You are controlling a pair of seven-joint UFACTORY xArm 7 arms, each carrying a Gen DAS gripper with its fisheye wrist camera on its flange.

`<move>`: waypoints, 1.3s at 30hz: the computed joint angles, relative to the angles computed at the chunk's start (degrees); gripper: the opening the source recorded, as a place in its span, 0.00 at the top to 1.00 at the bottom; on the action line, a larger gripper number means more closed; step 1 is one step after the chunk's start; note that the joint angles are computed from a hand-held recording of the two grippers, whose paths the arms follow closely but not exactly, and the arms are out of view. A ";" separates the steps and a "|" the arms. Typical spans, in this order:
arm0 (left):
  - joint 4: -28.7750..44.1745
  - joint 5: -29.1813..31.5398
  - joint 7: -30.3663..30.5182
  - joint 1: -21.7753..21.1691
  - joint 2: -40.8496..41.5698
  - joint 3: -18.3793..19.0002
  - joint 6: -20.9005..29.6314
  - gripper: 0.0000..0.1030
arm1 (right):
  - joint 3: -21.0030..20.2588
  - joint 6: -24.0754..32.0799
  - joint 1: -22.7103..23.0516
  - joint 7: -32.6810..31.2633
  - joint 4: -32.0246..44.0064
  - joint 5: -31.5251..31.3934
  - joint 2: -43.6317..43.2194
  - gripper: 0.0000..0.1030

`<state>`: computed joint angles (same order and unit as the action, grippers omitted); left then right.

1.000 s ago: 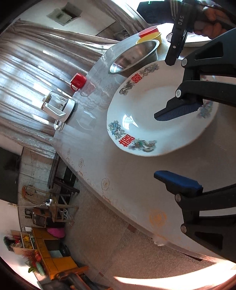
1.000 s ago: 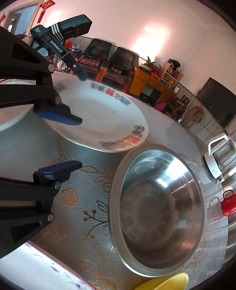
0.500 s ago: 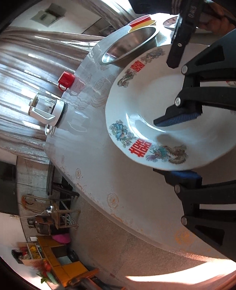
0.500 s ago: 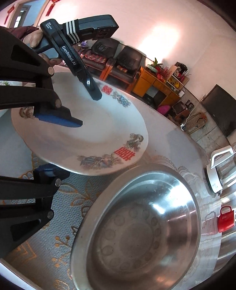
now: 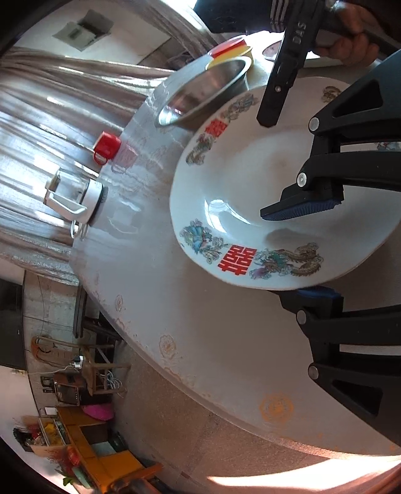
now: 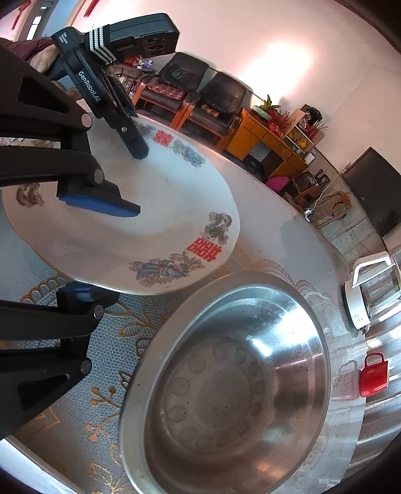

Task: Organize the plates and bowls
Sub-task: 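Carry the dragon plate and lower it onto the purple-rimmed plate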

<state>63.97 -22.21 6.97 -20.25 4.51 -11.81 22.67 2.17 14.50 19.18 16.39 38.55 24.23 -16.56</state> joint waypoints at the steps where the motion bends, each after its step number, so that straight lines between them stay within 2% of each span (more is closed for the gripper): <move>1: -0.86 -0.96 1.22 0.05 -0.86 -0.22 -0.55 0.64 | 0.83 -0.17 -0.85 0.81 -0.51 -1.48 -0.63 0.64; 5: -3.50 0.08 1.13 -0.70 -3.48 0.02 -1.77 0.64 | 1.59 0.28 -1.44 1.36 -1.78 -4.44 -2.44 0.65; 8: -5.65 -3.81 4.48 -1.27 -5.73 0.36 -2.45 0.65 | 3.26 0.80 -2.66 3.39 -2.99 -8.26 -4.18 0.65; 11: -8.39 -1.53 3.83 -2.07 -7.99 0.49 -4.50 0.65 | 3.95 1.01 -3.00 4.66 -4.12 -10.77 -5.89 0.67; 20: -12.76 -4.95 5.67 -5.05 -11.80 2.27 -6.73 0.64 | 4.39 1.68 -2.35 6.95 -7.09 -14.04 -10.46 0.71; 26: -15.74 -3.64 4.34 -6.74 -15.76 2.58 -8.42 0.64 | 4.71 1.18 -1.72 8.49 -9.02 -15.27 -13.95 0.71; 33: -18.65 -2.87 2.89 -10.73 -20.64 3.01 -9.95 0.64 | 5.10 2.28 -0.87 10.96 -14.28 -15.35 -23.29 0.71; 39: -19.30 -3.76 2.82 -15.97 -22.39 3.69 -11.15 0.64 | 7.23 7.12 -3.02 15.35 -18.49 -17.65 -34.40 0.71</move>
<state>44.67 -25.97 9.79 -36.22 -17.88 -8.12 11.51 9.40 21.62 16.17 31.74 20.06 6.58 -50.96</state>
